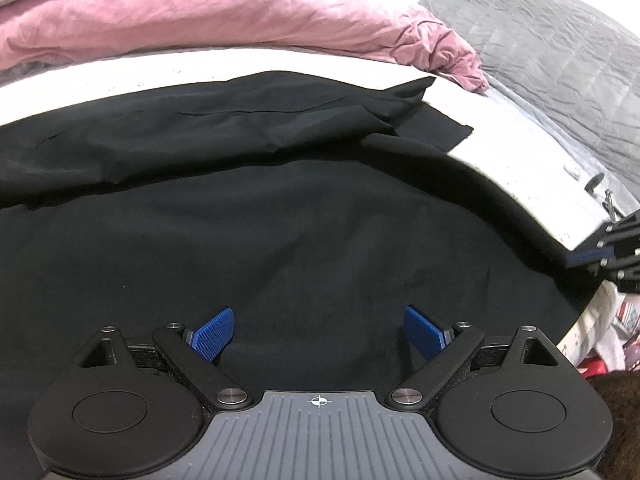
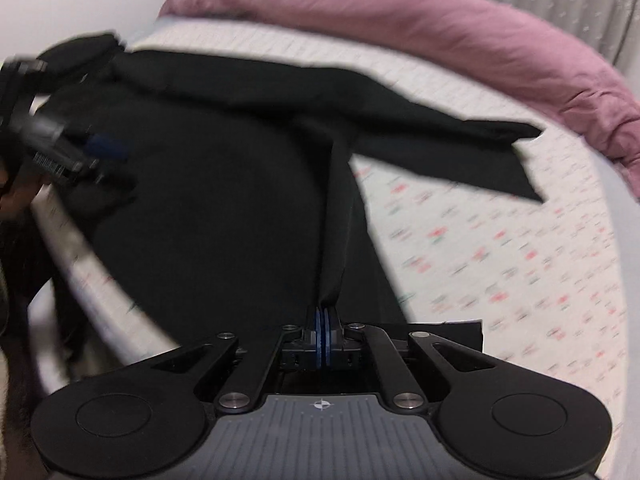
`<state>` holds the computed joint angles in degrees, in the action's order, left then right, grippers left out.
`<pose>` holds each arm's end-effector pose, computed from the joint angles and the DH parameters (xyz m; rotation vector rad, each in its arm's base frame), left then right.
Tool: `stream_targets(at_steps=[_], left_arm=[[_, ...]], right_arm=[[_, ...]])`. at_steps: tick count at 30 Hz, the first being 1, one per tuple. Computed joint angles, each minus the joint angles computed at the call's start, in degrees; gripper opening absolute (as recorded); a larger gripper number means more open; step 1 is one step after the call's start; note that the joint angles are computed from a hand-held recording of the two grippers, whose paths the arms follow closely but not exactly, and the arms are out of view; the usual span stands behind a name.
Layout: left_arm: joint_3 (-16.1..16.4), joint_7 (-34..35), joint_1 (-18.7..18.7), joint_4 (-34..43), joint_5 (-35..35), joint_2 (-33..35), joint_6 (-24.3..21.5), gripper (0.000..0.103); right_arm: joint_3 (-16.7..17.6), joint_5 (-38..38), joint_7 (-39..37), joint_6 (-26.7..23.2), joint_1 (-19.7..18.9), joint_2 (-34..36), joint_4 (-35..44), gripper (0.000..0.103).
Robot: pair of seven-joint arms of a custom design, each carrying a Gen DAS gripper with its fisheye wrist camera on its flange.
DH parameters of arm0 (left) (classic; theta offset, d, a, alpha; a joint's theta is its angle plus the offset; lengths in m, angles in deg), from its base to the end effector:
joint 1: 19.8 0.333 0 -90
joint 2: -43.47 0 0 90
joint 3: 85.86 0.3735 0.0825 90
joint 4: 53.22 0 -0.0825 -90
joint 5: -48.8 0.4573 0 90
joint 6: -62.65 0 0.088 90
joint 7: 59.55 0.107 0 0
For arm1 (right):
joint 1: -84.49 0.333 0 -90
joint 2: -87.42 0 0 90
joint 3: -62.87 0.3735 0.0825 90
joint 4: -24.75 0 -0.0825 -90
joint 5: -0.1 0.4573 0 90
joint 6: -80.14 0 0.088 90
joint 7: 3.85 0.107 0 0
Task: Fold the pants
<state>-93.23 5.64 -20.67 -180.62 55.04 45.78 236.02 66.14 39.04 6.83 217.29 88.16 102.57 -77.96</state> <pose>0.6315 -0.0990 0.4574 -2.0011 1.6559 -0.8826 0.7337 0.0911 0.4613 -2.4520 0.6266 -0.3025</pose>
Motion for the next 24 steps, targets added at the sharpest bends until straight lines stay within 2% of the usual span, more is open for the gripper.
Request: stream_targets(at_steps=[3,5,6,8,11,13,16,19,22,24], left_arm=[[0.4,-2.2,-0.3,-0.3,3.2,-0.1,0.2,0.093],[0.2,-1.1,-0.1,-0.6,2.3,-0.4,0.3,0.093],[0.0,0.0,0.1,-0.8,1.0,-0.6,0.3,0.093],[-0.3,2.4,0.3,-1.1,-2.1,-0.8,0.5,0.093],[-0.2,3.6,0.2,-1.5,-3.7,-0.9,1.0,0.093],[-0.1,3.8,0.1,-1.7,-3.9,-0.9,1.4,0.093],[0.0,3.6,0.1,-1.7,-3.3,-0.8,1.8,0.093],[0.0,4.1,0.1,-1.9,-3.4,-0.8,1.8,0.093],[-0.1,4.7,0.1,-1.7,-3.7,-0.8,1.6,0.093],[-0.2,5.7,0.2,-1.6,-4.8,-0.8,1.3,0.093]], right_arm=[[-0.5,-3.2,5.6,-2.3,1.3,0.1,-0.5,0.008],[-0.5,-3.1,8.7,-5.7,1.1,0.8,0.9,0.024],[-0.5,-2.2,8.9,-7.0,0.4,0.8,1.5,0.029],[0.1,2.7,6.4,-6.9,-1.1,-0.2,1.2,0.044],[0.1,9.2,4.5,-6.3,-2.5,-1.2,1.6,0.054],[-0.6,9.3,7.0,-3.6,-2.0,-0.4,2.7,0.062],[-2.0,5.0,14.2,-0.3,-1.3,0.7,3.3,0.062],[-2.8,0.3,22.4,-2.6,-1.5,3.0,5.3,0.061],[-2.3,-0.8,24.2,-4.3,-2.7,3.3,4.5,0.056],[-1.9,-1.2,24.8,-6.0,-3.0,3.8,4.7,0.042]])
